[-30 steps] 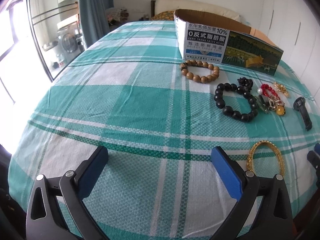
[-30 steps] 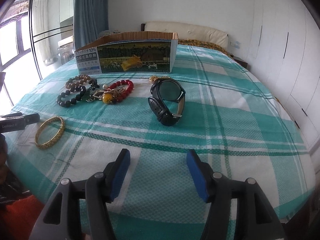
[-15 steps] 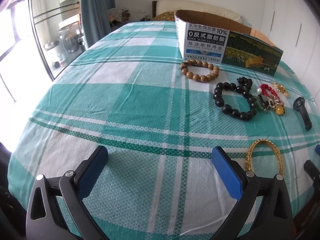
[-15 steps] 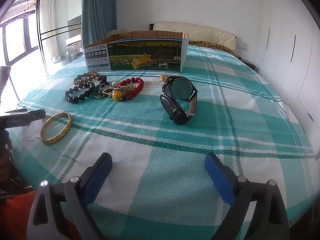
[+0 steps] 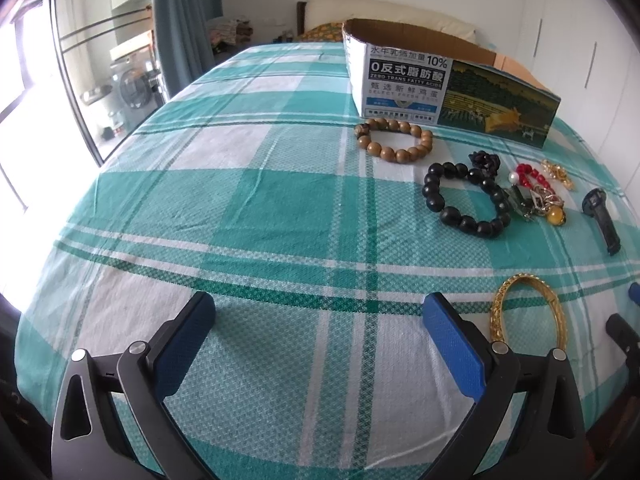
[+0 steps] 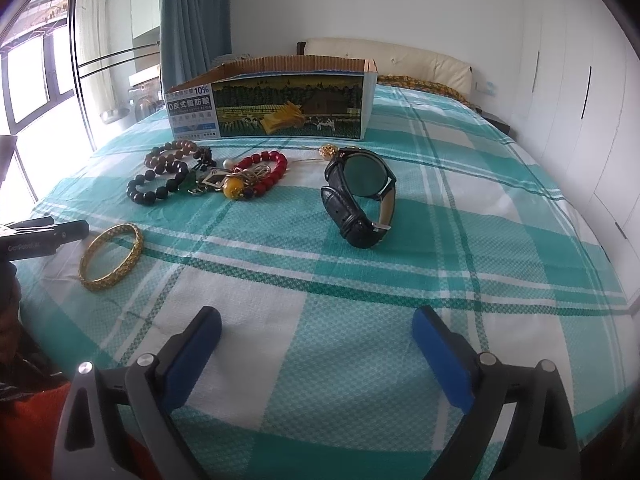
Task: Organize jewelry
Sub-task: 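Withdraw both tools from the box back over the remaining jewelry, then lower the left tool onto the twisted gold bangle and grasp it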
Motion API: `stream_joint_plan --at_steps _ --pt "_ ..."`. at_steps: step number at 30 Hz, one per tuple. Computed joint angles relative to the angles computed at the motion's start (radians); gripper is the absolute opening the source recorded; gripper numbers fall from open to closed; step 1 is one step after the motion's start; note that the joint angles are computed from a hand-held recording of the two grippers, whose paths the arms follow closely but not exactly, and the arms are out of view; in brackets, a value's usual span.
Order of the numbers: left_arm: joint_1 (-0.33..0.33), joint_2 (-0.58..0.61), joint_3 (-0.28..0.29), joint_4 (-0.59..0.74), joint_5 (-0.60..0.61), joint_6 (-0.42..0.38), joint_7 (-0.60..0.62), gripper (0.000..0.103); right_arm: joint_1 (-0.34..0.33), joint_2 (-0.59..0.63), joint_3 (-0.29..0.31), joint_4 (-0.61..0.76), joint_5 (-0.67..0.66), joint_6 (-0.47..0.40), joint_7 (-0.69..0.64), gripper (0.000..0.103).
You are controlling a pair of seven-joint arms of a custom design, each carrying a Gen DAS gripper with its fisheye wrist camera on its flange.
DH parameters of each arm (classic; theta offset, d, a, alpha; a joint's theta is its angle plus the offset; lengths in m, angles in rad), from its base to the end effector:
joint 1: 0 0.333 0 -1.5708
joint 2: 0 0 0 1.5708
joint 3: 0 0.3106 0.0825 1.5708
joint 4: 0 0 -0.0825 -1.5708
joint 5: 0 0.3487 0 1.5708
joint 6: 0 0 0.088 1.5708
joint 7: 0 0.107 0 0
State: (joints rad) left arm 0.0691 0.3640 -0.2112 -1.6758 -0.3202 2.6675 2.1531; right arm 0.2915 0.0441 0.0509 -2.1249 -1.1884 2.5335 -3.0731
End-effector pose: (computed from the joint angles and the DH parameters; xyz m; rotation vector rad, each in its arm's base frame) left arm 0.6654 -0.0658 0.4775 -1.4167 2.2522 -0.8110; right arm 0.5120 0.1932 0.4372 -1.3804 2.0759 -0.9853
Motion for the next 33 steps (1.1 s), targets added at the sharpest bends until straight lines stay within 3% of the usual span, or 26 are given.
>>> stream_joint_plan --at_steps 13,20,26,33 --pt "0.016 0.006 -0.013 0.014 -0.027 -0.02 0.036 0.103 0.008 0.001 0.002 0.001 -0.009 -0.026 0.025 0.099" --pt "0.08 -0.026 -0.07 0.012 -0.239 -0.111 0.203 0.102 0.007 -0.002 0.003 -0.005 -0.02 -0.019 0.03 0.099" --pt "0.041 -0.044 -0.044 0.013 -0.27 -0.173 0.27 0.102 0.008 -0.005 0.006 -0.002 0.003 -0.029 0.015 0.099" --pt "-0.022 -0.046 -0.01 -0.008 -0.178 -0.142 0.25 0.102 0.004 -0.067 0.02 -0.038 -0.107 -0.062 0.143 0.099"
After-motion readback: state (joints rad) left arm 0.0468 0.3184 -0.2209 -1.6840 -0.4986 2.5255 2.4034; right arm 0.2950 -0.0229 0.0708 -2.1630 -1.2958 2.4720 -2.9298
